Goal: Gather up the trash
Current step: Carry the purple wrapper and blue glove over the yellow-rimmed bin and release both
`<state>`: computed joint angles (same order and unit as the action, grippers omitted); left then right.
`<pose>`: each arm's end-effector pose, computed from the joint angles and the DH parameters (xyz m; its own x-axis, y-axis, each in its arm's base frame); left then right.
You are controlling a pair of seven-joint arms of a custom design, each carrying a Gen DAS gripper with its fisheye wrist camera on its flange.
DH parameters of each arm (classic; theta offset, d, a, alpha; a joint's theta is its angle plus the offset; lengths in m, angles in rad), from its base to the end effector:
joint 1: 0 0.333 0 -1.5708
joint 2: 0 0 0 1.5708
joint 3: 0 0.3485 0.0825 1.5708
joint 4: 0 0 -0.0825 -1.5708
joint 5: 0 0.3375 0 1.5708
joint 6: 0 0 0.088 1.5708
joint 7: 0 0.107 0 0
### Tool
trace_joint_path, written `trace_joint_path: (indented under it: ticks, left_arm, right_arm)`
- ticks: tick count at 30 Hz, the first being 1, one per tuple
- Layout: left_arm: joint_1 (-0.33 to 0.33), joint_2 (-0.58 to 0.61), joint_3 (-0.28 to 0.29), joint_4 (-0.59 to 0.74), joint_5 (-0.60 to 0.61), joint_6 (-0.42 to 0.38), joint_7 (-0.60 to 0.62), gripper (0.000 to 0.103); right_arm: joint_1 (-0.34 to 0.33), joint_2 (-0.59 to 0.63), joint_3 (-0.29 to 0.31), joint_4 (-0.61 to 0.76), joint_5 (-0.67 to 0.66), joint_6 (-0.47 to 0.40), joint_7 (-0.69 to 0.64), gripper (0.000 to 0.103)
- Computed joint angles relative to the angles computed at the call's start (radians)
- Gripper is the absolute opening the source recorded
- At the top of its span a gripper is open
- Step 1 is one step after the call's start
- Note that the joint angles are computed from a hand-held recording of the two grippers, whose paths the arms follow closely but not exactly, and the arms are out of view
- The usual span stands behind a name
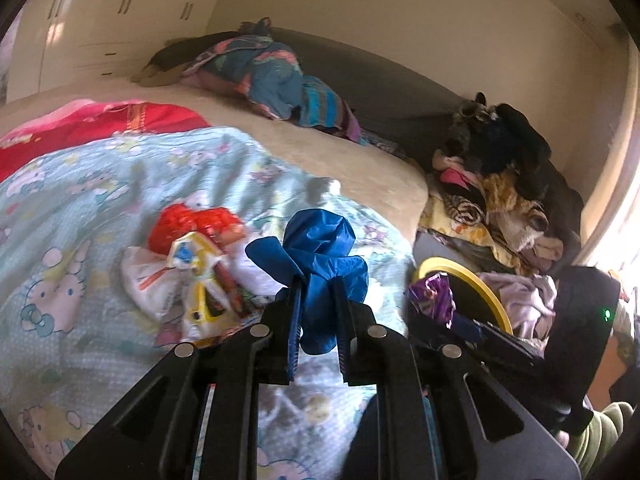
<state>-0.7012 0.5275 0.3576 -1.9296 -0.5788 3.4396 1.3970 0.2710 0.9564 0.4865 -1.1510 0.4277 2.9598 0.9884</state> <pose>0.6163 -0.1987 0.4133 0.1373 -0.9288 0.3442 -0.5121 -0.3640 -0.7780 0.7006 0.3839 0.3868 0.6368 -0.7109 -0.2986 -0.5755 -0.1805 -0.7977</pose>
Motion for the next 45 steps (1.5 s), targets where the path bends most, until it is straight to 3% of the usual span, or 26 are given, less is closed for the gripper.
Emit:
trace_joint_path:
  ticks: [12, 27, 33, 45]
  left_arm:
    - [-0.003, 0.055, 0.002, 0.108, 0.143, -0.082, -0.077, 0.014]
    - [0.067, 0.155, -0.059, 0.31, 0.375, -0.205, -0.223, 0.014]
    - [0.111, 0.208, -0.109, 0.424, 0.461, -0.26, -0.271, 0.014]
    - [0.238, 0.364, -0.292, 0.737, 0.622, -0.431, -0.299, 0.014]
  right_arm:
    - [-0.048, 0.0, 0.001, -0.012, -0.003, 0.076, 0.05, 0.033]
    - [-0.085, 0.021, -0.083, 0.003, -0.079, 0.137, 0.262, 0.033]
    - [-0.078, 0.029, -0.151, 0.019, -0.125, 0.13, 0.368, 0.033]
    - [-0.087, 0.042, -0.237, 0.039, -0.182, 0.11, 0.526, 0.033]
